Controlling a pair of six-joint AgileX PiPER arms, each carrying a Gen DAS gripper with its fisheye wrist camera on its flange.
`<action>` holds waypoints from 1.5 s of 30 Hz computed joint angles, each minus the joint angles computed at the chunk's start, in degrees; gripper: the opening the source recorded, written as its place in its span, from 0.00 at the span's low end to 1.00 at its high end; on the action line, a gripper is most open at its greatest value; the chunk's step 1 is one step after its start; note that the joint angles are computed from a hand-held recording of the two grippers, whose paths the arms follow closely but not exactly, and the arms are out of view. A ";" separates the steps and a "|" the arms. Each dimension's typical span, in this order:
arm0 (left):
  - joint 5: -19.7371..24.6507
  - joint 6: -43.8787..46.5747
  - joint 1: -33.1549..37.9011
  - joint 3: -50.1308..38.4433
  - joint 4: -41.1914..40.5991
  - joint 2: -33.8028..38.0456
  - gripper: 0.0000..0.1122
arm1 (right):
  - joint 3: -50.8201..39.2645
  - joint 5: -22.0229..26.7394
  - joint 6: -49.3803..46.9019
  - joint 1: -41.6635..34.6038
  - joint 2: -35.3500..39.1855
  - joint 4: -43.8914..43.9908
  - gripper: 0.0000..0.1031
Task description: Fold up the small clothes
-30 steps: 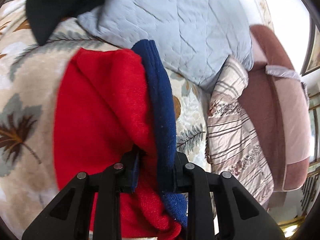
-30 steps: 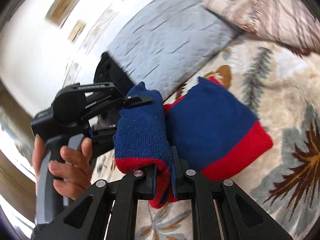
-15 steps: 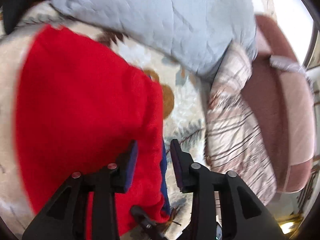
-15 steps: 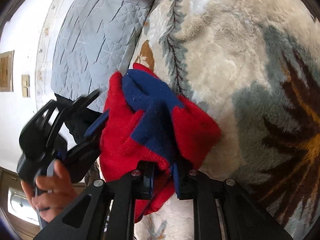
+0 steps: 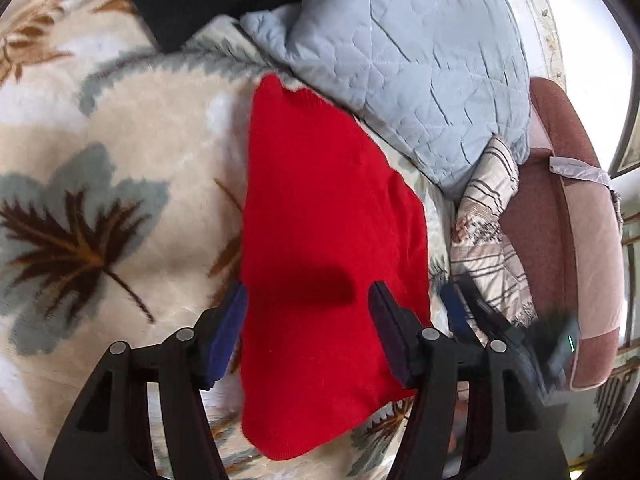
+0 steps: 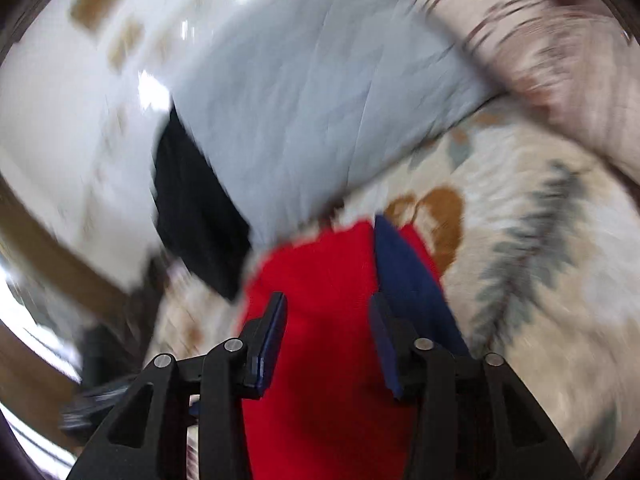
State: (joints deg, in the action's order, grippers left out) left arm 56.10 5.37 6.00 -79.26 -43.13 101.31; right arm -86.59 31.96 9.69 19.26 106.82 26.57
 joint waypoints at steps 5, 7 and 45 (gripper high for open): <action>-3.40 0.53 -2.08 0.79 0.71 -0.16 0.57 | -3.71 1.83 1.85 3.50 2.42 -12.47 0.10; -5.77 -2.09 -3.45 0.22 4.42 0.06 0.58 | 1.19 -5.99 -2.00 3.12 -0.90 -10.84 0.09; -16.75 -22.98 -17.02 17.82 27.33 -10.68 0.75 | 24.64 -2.02 -15.55 -1.69 -15.10 4.31 0.09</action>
State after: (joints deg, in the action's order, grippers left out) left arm 39.35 -17.61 -11.02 -61.44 -15.80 90.63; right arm -61.95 29.93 -5.86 17.57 91.72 30.89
